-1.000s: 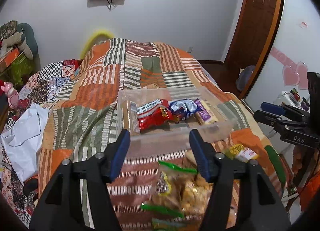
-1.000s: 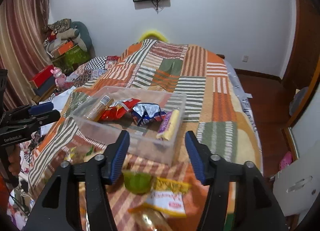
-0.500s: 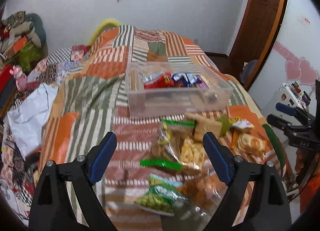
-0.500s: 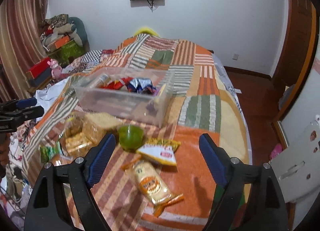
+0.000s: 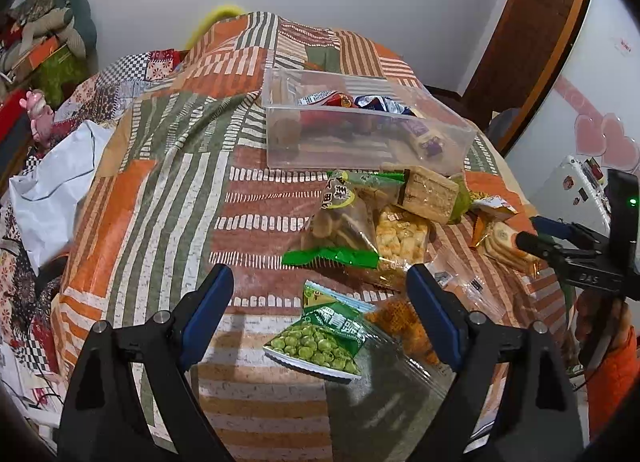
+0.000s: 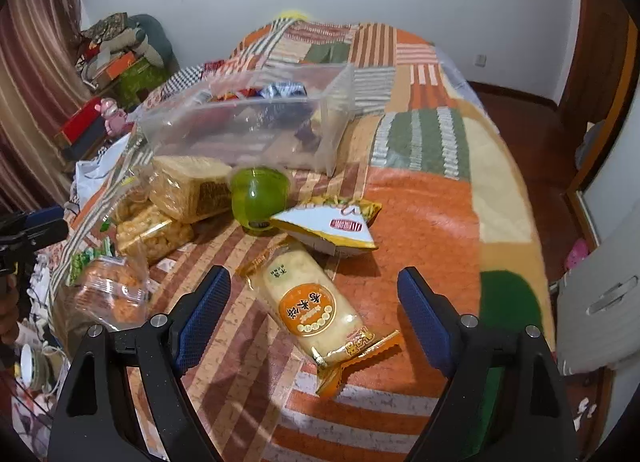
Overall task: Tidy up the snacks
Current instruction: 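Reach the left tool to the green pea bag while the right tool reaches the round cake pack, then grasp and lift the green pea bag with the left tool while the right tool lifts the cake pack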
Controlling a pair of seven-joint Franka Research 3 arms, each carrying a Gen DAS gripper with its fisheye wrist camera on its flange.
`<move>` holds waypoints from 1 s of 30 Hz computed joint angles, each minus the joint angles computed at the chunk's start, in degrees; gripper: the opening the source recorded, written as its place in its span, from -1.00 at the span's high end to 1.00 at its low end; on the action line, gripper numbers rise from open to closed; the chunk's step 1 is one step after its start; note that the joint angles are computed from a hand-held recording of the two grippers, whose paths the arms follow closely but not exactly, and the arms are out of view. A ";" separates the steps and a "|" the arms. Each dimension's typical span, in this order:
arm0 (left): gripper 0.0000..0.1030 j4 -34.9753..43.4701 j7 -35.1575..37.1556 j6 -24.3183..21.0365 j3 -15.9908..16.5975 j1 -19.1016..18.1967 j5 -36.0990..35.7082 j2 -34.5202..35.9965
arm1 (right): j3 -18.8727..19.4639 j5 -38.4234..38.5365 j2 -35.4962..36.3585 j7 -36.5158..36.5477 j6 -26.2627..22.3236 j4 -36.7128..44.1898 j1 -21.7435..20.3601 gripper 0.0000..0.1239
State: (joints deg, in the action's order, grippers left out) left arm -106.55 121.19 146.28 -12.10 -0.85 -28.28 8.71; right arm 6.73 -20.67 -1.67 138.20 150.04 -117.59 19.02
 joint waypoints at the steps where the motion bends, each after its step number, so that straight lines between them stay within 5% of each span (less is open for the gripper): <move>1: -0.72 -0.03 0.00 -0.20 0.02 -0.04 0.33 0.05 | -0.03 1.18 0.32 -1.01 0.17 0.05 0.07 -0.24; 6: -0.72 -0.88 0.48 -0.77 0.13 -0.48 3.36 0.11 | 0.05 8.78 1.22 -7.48 1.02 -0.34 1.06 0.21; 12: -0.72 -1.83 -0.20 -1.93 0.40 -0.63 6.16 0.76 | 0.49 11.30 0.23 -9.35 2.45 -1.91 2.13 0.42; 21: -0.67 -1.45 2.36 -4.14 -0.28 1.27 -0.09 1.74 | 1.32 14.97 -0.65 -12.36 3.07 -2.57 2.68 0.42; 28: -0.14 -0.38 -0.78 -2.61 -0.07 1.63 -0.39 3.20 | 0.84 15.75 1.42 -13.00 2.73 -0.21 2.99 0.42; 30: -0.13 -0.12 -0.83 -2.89 -0.18 2.06 -0.47 3.37 | 0.71 16.10 1.40 -13.04 3.13 -0.38 3.07 0.42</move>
State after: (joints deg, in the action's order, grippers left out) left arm -106.67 120.37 143.39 -12.28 1.21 -28.74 12.08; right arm 7.44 -4.57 -0.27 125.15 153.17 -117.97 22.08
